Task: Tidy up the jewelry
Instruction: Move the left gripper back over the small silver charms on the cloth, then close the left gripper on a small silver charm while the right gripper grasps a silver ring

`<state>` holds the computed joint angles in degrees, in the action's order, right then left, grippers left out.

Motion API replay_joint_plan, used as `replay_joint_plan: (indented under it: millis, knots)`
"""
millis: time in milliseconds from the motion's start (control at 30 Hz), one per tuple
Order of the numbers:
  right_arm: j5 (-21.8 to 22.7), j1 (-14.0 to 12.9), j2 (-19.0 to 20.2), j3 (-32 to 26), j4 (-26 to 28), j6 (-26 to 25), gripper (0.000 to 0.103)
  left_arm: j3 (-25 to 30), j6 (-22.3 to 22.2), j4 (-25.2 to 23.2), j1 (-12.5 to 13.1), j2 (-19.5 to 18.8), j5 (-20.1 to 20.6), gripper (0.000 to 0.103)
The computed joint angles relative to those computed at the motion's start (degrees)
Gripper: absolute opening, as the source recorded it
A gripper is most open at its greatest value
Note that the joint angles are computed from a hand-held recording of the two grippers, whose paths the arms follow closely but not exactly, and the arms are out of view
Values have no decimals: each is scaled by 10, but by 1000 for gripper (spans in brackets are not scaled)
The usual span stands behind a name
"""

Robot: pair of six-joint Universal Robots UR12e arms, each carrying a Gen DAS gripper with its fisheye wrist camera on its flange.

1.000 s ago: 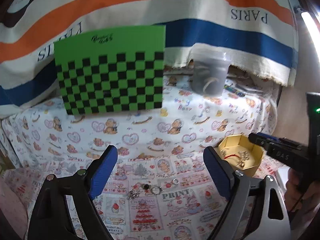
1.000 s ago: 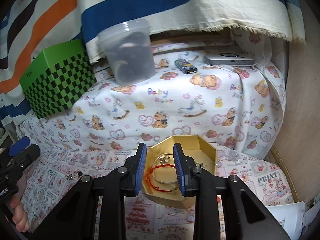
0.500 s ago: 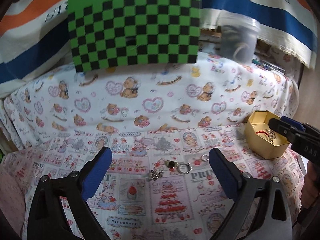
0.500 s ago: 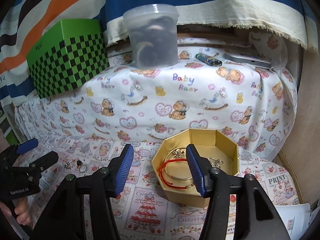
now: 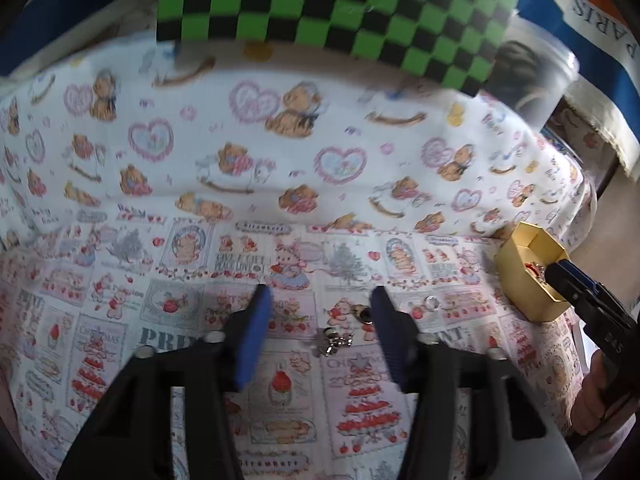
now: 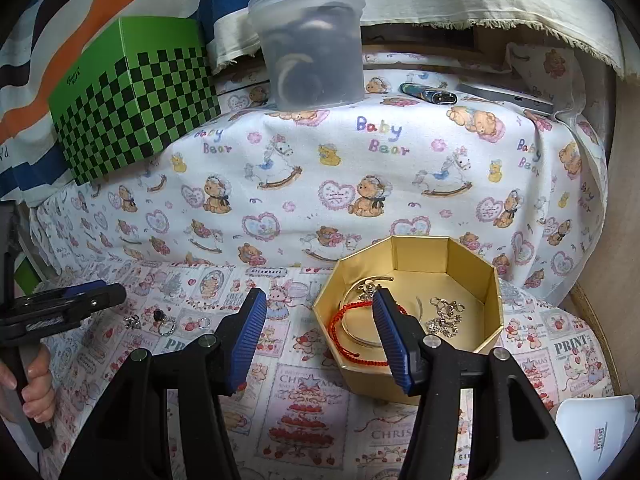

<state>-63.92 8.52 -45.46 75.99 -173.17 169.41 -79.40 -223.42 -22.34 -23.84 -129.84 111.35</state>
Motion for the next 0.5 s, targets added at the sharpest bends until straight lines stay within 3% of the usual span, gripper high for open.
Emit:
replay_joint_plan:
  millis: [67,400,433,500]
  knots:
    - [-1,1,0,0,3,-4,58,-2,3,-2,3,0,-26,36]
    - [-4,2,1,-4,12,-14,58,9,13,-41,1,-7,-39,35]
    - [-5,2,1,-3,11,-15,58,14,16,-50,0,-8,-31,34]
    - [-5,2,0,-2,8,-19,58,19,21,-63,-2,-10,-21,18]
